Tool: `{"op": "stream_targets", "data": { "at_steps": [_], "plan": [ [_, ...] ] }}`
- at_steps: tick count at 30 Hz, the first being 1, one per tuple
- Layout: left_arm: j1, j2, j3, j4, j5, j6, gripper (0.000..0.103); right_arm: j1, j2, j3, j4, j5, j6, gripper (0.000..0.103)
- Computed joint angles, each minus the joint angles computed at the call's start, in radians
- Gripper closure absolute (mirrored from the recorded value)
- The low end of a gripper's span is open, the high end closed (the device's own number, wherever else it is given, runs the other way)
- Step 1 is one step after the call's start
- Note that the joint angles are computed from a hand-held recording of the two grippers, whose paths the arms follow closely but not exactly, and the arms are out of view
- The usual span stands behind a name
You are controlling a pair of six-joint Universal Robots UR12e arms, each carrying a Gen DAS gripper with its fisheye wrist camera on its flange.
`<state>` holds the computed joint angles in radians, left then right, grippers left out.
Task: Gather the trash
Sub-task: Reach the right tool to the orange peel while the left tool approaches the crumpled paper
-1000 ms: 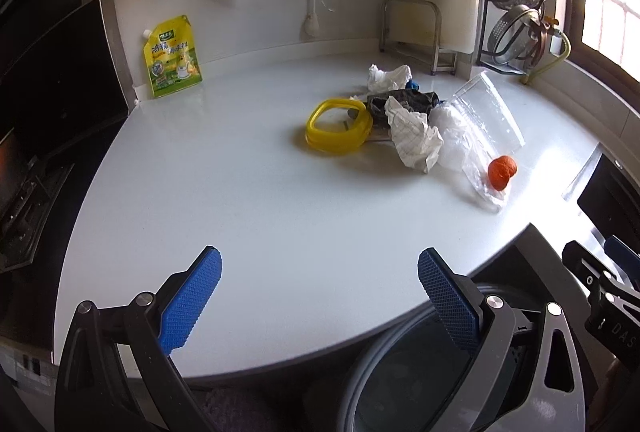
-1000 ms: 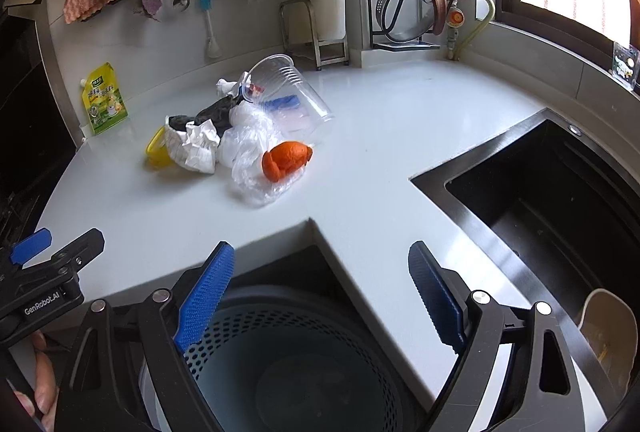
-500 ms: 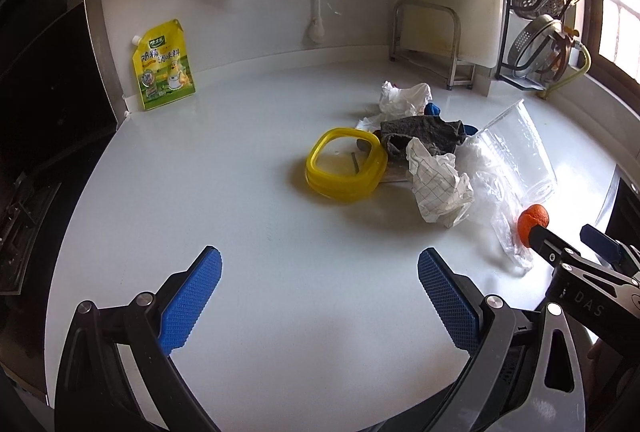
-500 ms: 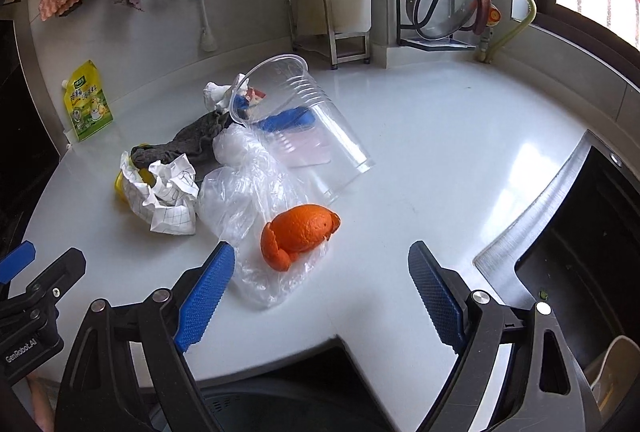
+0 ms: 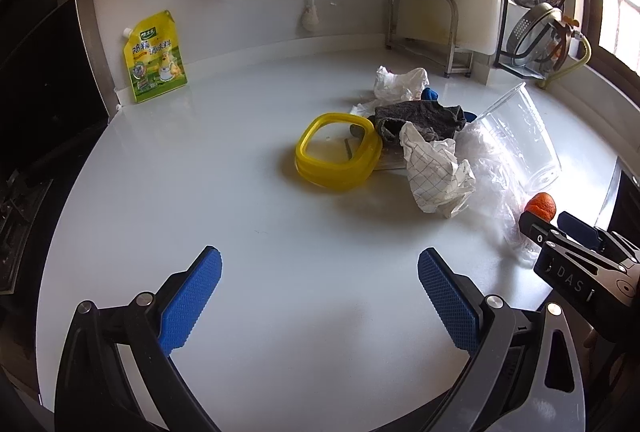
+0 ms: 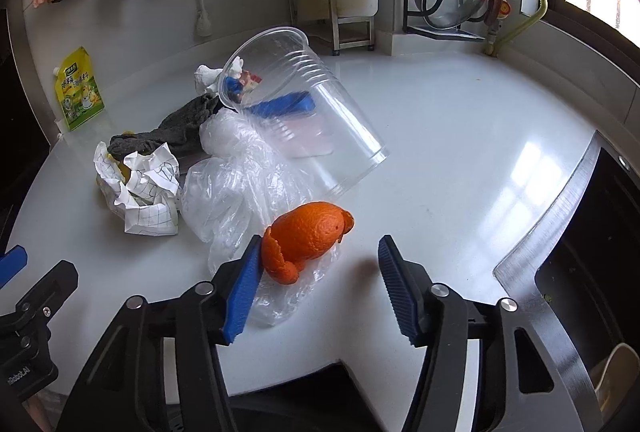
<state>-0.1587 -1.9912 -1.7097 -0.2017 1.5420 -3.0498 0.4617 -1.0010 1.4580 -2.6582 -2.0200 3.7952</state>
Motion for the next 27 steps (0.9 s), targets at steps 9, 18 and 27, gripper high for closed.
{"op": "stream_targets", "data": {
  "at_steps": [9, 18, 27],
  "plan": [
    [-0.006, 0.0, 0.002, 0.0, -0.021, -0.003, 0.006, 0.003, -0.031, 0.045, -0.068, 0.021, -0.026, 0.075],
    [-0.017, -0.006, 0.013, -0.007, -0.025, -0.007, 0.006, -0.015, -0.067, 0.115, -0.154, 0.083, 0.0, 0.092],
    [-0.024, -0.012, 0.024, -0.015, -0.033, -0.02, 0.006, -0.02, -0.088, 0.163, -0.25, 0.077, 0.006, 0.095]
  ]
}}
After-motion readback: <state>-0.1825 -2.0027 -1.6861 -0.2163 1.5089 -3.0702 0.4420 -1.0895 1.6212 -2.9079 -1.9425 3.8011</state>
